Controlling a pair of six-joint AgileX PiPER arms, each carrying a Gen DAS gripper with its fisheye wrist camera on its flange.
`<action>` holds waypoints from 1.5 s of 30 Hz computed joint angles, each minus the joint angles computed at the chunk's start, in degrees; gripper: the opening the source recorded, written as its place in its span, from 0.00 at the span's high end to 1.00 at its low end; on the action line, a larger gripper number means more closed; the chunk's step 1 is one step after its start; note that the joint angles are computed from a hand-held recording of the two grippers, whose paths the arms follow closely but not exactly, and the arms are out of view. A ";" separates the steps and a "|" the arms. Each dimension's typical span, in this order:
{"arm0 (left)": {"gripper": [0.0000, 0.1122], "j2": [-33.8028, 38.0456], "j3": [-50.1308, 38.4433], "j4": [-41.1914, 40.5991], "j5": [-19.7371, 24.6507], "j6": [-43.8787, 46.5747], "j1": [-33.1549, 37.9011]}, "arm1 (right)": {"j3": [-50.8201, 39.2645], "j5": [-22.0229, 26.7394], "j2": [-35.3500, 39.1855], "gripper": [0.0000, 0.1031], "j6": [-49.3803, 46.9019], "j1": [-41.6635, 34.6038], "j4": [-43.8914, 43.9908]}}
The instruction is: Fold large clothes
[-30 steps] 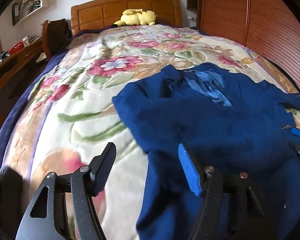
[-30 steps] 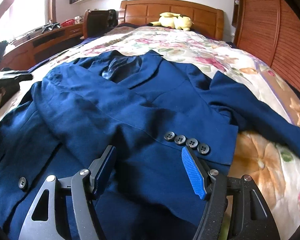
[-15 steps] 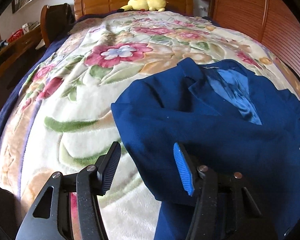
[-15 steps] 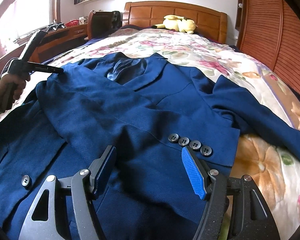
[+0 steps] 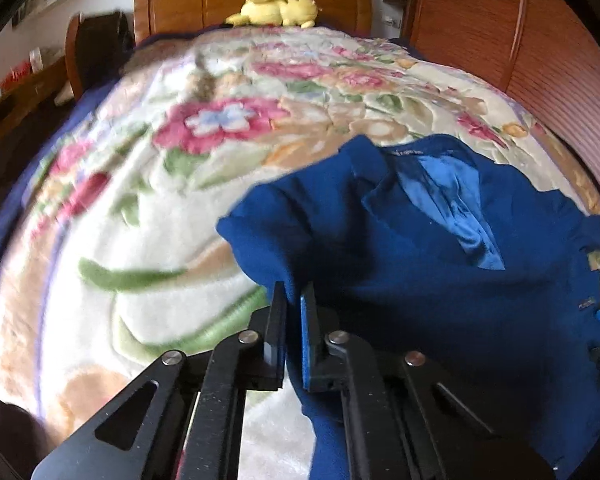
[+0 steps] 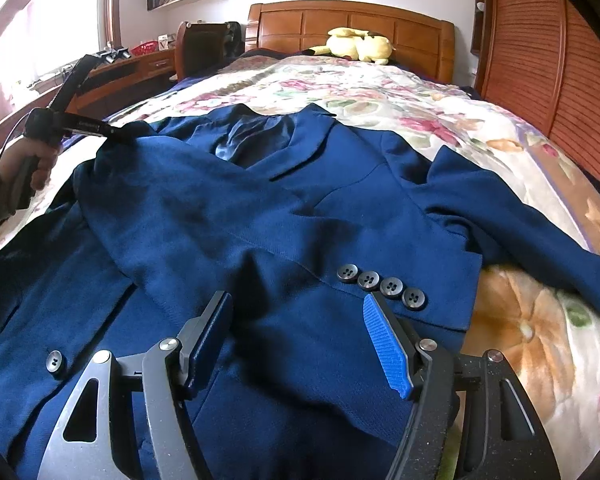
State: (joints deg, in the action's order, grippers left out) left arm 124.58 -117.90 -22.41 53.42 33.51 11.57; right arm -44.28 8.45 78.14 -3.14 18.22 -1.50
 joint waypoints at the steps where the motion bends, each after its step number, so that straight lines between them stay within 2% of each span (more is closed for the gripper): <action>1: 0.96 -0.70 0.75 0.94 -1.52 0.06 -0.22 | 0.43 -0.44 -0.47 0.32 -2.72 -0.22 2.71; 3: 0.96 -0.68 0.22 4.28 -4.14 -1.72 -0.36 | 1.36 -1.53 -1.39 0.32 -7.50 -0.41 7.51; 5: 0.97 2.44 -4.85 6.02 -1.49 -4.50 0.51 | 1.81 -1.69 -1.74 0.32 -11.15 -0.56 11.12; 6: 0.97 3.31 -5.99 6.82 -0.83 -4.96 0.58 | 1.79 -1.66 -1.58 0.32 -9.85 -0.48 9.80; 9: 0.96 1.42 -1.56 9.13 -5.15 -5.81 0.56 | 1.78 -1.50 -1.44 0.32 -9.04 -0.36 8.95; 12: 0.96 -0.91 1.86 5.38 -6.02 -4.15 2.09 | 1.70 -1.53 -1.33 0.32 -9.09 -0.35 9.16; 14: 0.87 -4.35 7.26 3.02 -8.44 -0.70 2.59 | 1.67 -1.61 -1.31 0.32 -8.57 -0.34 8.71; 16: 0.72 -8.27 13.06 -0.71 -10.73 4.33 3.21 | 1.48 -1.55 -1.17 0.32 -8.17 -0.38 8.33; 20: 0.54 -16.97 23.99 -8.54 -13.32 13.57 4.55 | 1.33 -1.61 -0.84 0.32 -2.49 -0.06 3.17; 22: 0.35 -21.30 29.16 -10.55 -15.44 17.02 4.64 | 1.08 -1.35 -0.57 0.32 -3.07 -0.31 3.80; 24: 0.29 -26.07 34.32 -14.89 -15.45 22.48 5.52 | 0.74 -1.01 -0.20 0.32 -4.19 -0.54 4.97; 30: 0.26 -36.19 44.01 -19.18 -15.91 28.28 7.04 | -0.18 0.12 0.64 0.32 -8.34 -1.21 9.46; 34: 0.26 -42.42 50.46 -22.54 -16.01 31.14 7.69 | -1.23 1.35 1.80 0.32 -5.50 -1.29 6.87; 37: 0.26 -47.16 55.95 -21.96 -17.75 30.11 6.59 | -1.99 2.26 2.52 0.32 -5.76 -1.55 7.31; 40: 0.26 -50.32 59.87 -25.97 -15.21 32.68 7.52 | -2.43 2.78 2.94 0.32 -6.51 -1.81 8.27; 45: 0.26 -56.99 68.52 -27.17 -20.84 33.10 5.10 | -3.22 3.54 3.90 0.32 -6.17 -1.89 8.22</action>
